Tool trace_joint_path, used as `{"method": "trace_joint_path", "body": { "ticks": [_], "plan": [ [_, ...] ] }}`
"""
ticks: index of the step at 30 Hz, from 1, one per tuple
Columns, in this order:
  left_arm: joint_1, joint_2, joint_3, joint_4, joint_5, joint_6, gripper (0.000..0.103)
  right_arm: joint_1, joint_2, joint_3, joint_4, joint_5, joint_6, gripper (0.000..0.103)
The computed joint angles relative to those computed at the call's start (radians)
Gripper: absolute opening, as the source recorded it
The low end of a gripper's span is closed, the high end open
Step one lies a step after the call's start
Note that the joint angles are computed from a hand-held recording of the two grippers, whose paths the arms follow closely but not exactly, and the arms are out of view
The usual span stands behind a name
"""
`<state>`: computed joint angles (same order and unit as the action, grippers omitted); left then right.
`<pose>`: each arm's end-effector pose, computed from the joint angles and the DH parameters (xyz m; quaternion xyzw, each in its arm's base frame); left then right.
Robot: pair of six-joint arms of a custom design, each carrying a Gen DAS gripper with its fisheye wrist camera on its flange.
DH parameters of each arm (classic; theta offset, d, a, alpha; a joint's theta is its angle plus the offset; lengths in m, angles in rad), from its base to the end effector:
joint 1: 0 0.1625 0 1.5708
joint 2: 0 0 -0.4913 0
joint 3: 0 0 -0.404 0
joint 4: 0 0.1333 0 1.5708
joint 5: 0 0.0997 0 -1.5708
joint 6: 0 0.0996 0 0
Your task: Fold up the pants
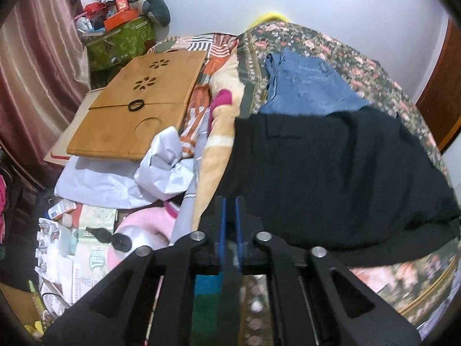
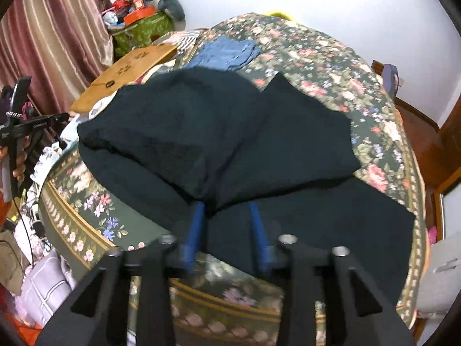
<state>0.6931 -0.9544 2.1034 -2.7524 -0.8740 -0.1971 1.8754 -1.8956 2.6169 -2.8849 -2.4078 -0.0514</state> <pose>-0.2983 -0.5041 0.1217 0.3084 0.8878 -0.1879 0.2854 0.1365 -0.2365 0.3617 0.0379 -0.8811 0.3138 0.3519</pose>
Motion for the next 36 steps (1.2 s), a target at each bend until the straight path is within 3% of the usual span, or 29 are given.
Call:
{"method": "trace_joint_path", "body": {
  "ticks": [2, 3, 5, 10, 14, 20, 25, 29, 33, 34, 36],
  "plan": [
    [-0.011, 0.009, -0.015, 0.002, -0.005, -0.004, 0.041, 0.017, -0.015, -0.017, -0.01, -0.025, -0.008, 0.067],
    [-0.021, 0.019, -0.024, -0.011, -0.005, 0.005, 0.048, 0.023, -0.016, -0.024, -0.028, -0.036, -0.021, 0.069],
    [-0.041, 0.041, -0.041, -0.035, -0.003, 0.026, 0.072, 0.021, -0.004, -0.046, -0.075, -0.05, -0.06, 0.072],
    [-0.076, 0.101, -0.117, -0.029, -0.042, 0.048, 0.091, -0.064, 0.027, -0.099, -0.181, 0.015, -0.168, 0.074],
    [-0.098, 0.169, -0.184, -0.035, -0.013, 0.063, 0.095, -0.178, 0.076, -0.15, -0.238, 0.123, -0.256, 0.074],
    [-0.096, 0.275, -0.297, -0.015, -0.034, 0.12, 0.097, -0.34, 0.16, -0.231, -0.272, 0.255, -0.313, 0.074],
    [-0.083, 0.328, -0.344, -0.022, -0.074, 0.159, 0.097, -0.422, 0.222, -0.306, -0.223, 0.32, -0.306, 0.074],
    [-0.076, 0.358, -0.365, -0.01, -0.086, 0.177, 0.097, -0.484, 0.259, -0.37, -0.114, 0.394, -0.246, 0.074],
    [-0.077, 0.378, -0.37, -0.017, -0.085, 0.202, 0.097, -0.513, 0.296, -0.405, -0.052, 0.419, -0.222, 0.06],
    [-0.078, 0.382, -0.371, -0.017, -0.083, 0.207, 0.097, -0.521, 0.3, -0.411, -0.034, 0.429, -0.219, 0.051],
    [-0.081, 0.389, -0.373, -0.013, -0.081, 0.213, 0.097, -0.532, 0.307, -0.404, -0.056, 0.442, -0.227, 0.05]
  ]
}}
